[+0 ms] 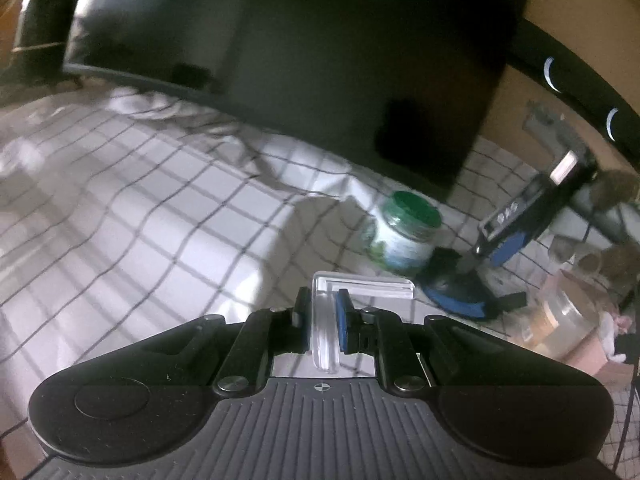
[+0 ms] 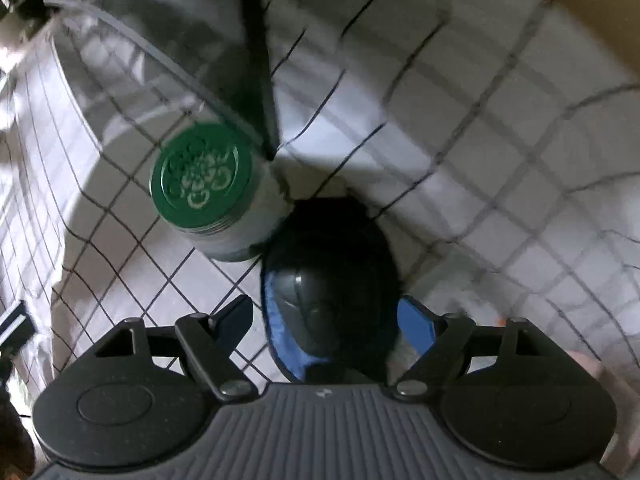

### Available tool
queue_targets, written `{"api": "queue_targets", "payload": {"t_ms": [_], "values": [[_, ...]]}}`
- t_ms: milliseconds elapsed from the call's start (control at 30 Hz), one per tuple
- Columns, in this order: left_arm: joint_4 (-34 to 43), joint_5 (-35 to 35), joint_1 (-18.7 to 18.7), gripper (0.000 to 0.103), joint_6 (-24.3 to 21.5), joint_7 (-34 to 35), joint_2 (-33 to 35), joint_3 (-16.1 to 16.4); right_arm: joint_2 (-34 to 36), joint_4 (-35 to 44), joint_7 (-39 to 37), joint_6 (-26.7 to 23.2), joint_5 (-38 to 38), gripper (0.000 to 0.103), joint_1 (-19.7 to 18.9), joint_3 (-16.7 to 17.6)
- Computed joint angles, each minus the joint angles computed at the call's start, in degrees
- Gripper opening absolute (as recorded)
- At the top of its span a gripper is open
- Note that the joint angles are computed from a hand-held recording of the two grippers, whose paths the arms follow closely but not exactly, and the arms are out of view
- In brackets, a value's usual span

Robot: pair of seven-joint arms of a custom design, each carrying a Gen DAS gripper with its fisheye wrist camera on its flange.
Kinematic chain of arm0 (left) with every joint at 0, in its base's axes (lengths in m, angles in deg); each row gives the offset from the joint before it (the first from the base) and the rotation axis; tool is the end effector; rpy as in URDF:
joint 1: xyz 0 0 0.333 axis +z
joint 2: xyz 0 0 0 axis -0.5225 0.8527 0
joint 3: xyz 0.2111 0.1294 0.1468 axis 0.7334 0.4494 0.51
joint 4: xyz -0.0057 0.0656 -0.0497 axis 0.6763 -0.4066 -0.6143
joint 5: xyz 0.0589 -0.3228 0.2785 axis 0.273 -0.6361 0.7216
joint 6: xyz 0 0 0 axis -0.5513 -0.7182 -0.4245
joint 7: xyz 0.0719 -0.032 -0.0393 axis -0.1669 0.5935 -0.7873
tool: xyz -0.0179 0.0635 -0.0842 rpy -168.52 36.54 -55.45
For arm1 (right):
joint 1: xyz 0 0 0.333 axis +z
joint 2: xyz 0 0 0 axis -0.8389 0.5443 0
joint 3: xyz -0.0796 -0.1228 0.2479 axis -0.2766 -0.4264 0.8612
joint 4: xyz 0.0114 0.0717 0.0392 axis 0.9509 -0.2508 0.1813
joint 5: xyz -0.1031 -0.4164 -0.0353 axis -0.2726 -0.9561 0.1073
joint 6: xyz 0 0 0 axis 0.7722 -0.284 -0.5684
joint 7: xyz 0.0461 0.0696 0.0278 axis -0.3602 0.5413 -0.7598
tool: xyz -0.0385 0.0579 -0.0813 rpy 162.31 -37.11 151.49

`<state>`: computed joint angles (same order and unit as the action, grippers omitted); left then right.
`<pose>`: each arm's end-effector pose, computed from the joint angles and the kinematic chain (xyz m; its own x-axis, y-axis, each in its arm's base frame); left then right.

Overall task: Organize soft objects
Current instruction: 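Grasp the black-and-blue mouse item with the right tool while the left tool holds the plastic piece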

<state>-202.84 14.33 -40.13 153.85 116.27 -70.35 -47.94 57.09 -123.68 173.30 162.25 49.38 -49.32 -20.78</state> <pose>0.5590 -0.0636 0.4613 -0.3117 -0.9039 0.2928 -0.6385 -0.0289 -0.7691 0.7235 0.1051 0.5011 0.1209 -0.9901 -0.0715 -0.9865 -0.1118 -0.1197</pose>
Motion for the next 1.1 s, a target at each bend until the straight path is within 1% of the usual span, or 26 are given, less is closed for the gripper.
{"api": "queue_targets", "payload": {"t_ms": [133,200,267,300,333,400,467,500,533,600,667,800,900,967,1100], "values": [[-1.27,2.89,1.0,0.015,1.44,-2.98,-0.53,0.21,4.87,5.47,-2.07,-3.46,-2.91,0.08,1.3,-0.16],[-1.92,3.96,1.31,0.015,1.87,-4.39,-0.8,0.55,7.14,8.25,-1.51,-4.97,-3.41,0.08,1.54,-0.43],[-2.21,5.25,1.52,0.015,2.08,-5.93,-0.7,0.77,9.9,11.83,-0.43,-7.49,-2.94,0.08,1.4,-0.44],[-2.35,5.77,1.57,0.015,1.92,-6.34,-0.75,0.92,11.52,13.95,-0.1,-9.1,-2.83,0.081,1.41,-0.42],[-2.5,5.97,1.51,0.015,1.77,-6.39,-0.83,1.1,12.35,14.91,-0.08,-9.9,-3.12,0.086,1.62,-0.48],[-2.57,6.17,1.46,0.015,1.22,-6.3,-0.79,1.45,13.25,15.85,-1.3,-10.42,-4.3,0.09,2.32,-0.56],[-2.84,6.78,1.65,0.015,0.8,-6.8,-0.97,1.58,14.13,17.24,-0.95,-11.11,-4.21,0.091,2.49,-0.57],[-2.63,6.91,1.67,0.015,0.64,-6.85,-0.63,1.67,14.74,18.19,-0.43,-11.52,-4.15,0.09,2.57,-0.63],[-2.49,7.33,1.85,0.015,0.39,-7.25,-0.53,1.67,14.27,17.59,0.01,-11.2,-4.22,0.085,2.67,-0.73],[-1.94,7.04,1.88,0.015,-0.04,-6.8,-0.2,1.85,13.34,16.99,0.41,-10.79,-4.13,0.08,2.6,-0.74],[-1.03,6.07,1.92,0.015,-0.44,-5.45,0.24,2.01,9.72,12.79,1.45,-9.81,-3.13,0.08,2.32,-0.45],[1.85,2.9,2.25,0.015,-1.6,-1.15,1.64,2.08,0.72,2.58,2.38,-4.69,-2.66,0.079,2.06,-0.32],[5.4,-0.26,2.97,0.015,-2.93,4.41,3.54,1.92,-4.95,-1.92,3.71,-1.33,-2.17,0.079,1.53,-0.42],[8.33,-1.71,3.41,0.015,-3.11,6.94,4.89,0.93,-9.03,-4.83,4.15,1.48,-2.56,0.079,1.16,-0.67],[15.12,-2.63,4.0,0.015,-4.16,9.39,8.13,-1.53,-18.67,-12.71,4.62,7.88,-3.68,0.079,-0.02,-1.29]]}}
